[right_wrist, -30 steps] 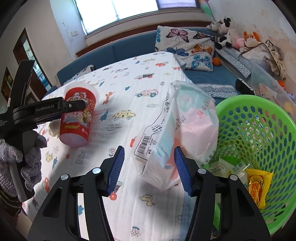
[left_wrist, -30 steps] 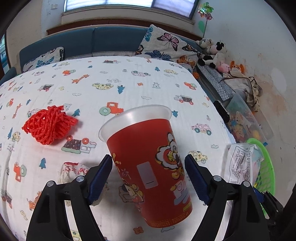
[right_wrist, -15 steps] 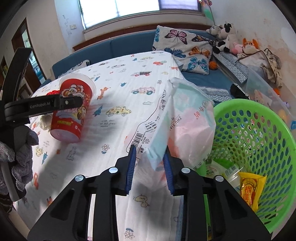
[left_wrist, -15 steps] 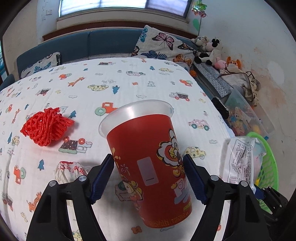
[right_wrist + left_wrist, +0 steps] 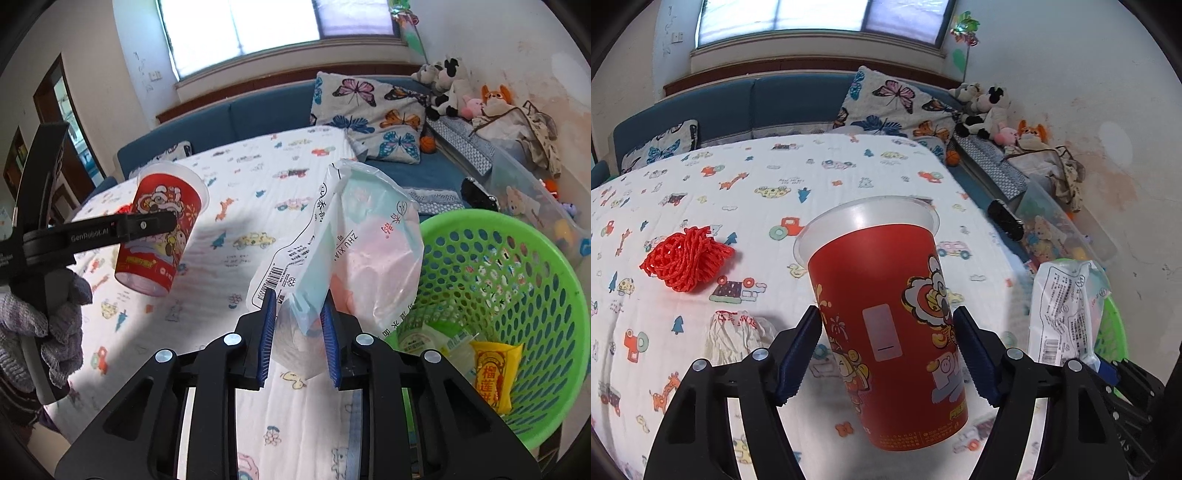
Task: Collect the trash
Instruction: 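Lower the plastic bag into the basket with the right gripper while the left lifts the red can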
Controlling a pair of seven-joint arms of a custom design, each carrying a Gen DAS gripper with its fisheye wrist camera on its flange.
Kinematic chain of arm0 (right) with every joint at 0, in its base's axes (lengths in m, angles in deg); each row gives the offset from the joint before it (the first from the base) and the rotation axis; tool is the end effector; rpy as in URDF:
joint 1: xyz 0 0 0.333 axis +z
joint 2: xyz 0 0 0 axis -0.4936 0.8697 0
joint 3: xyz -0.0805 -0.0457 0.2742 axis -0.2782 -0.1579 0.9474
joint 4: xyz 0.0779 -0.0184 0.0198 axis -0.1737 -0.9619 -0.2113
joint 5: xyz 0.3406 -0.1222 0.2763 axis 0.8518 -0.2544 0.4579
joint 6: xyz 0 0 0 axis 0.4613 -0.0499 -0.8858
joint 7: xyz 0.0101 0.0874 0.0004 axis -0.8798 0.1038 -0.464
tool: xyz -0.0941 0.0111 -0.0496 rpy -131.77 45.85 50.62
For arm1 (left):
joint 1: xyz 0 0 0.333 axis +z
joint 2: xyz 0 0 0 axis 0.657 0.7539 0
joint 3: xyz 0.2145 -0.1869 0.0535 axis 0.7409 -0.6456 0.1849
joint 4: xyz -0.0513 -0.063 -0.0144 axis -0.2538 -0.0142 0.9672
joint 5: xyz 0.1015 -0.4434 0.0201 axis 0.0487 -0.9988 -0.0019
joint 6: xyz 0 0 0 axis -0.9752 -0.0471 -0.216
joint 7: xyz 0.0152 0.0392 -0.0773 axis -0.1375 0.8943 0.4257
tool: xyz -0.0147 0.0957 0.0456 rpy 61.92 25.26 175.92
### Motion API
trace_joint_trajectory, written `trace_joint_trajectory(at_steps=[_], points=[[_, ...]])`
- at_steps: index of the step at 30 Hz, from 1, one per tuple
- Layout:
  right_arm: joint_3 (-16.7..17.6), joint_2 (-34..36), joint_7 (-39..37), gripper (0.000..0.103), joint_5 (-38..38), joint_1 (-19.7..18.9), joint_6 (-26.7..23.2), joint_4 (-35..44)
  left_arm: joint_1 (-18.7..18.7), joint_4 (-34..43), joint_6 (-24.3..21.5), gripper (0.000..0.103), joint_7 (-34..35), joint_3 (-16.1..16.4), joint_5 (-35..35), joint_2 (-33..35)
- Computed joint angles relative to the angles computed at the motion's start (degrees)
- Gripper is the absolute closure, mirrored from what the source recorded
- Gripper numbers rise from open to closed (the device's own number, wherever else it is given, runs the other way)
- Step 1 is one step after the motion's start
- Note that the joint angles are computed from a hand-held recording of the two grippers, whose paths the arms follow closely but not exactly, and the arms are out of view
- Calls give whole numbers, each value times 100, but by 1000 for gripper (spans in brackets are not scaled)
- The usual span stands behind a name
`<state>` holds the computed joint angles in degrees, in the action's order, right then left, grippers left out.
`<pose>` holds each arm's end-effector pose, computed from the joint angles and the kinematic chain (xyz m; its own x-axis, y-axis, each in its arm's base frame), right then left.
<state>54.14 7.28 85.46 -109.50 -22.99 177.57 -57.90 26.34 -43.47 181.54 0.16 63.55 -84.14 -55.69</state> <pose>0.5353 0.2238 0.4378 0.0067 -0.9849 -0.1731 -0.6854 0.1215 -0.7179 0.6736 -0.3715 0.4455 -0.3410 -0.9144 0.2181 -0.7565 0.1292 -0.6411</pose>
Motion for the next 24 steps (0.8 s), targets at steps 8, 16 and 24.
trace_joint_trajectory(at_steps=[8,16,24], points=[[158,-668,174,78,-10,-303,-55,-468,125,-341,203,33,511,-302,-451,-363],[392,-1387,137,78,334,-714,-198,-1085,-78,-257,169,33,811,-401,-645,-386],[544,-1950,105,78,633,-1071,-359,-1620,-397,155,-15,33,961,-453,-563,-128]])
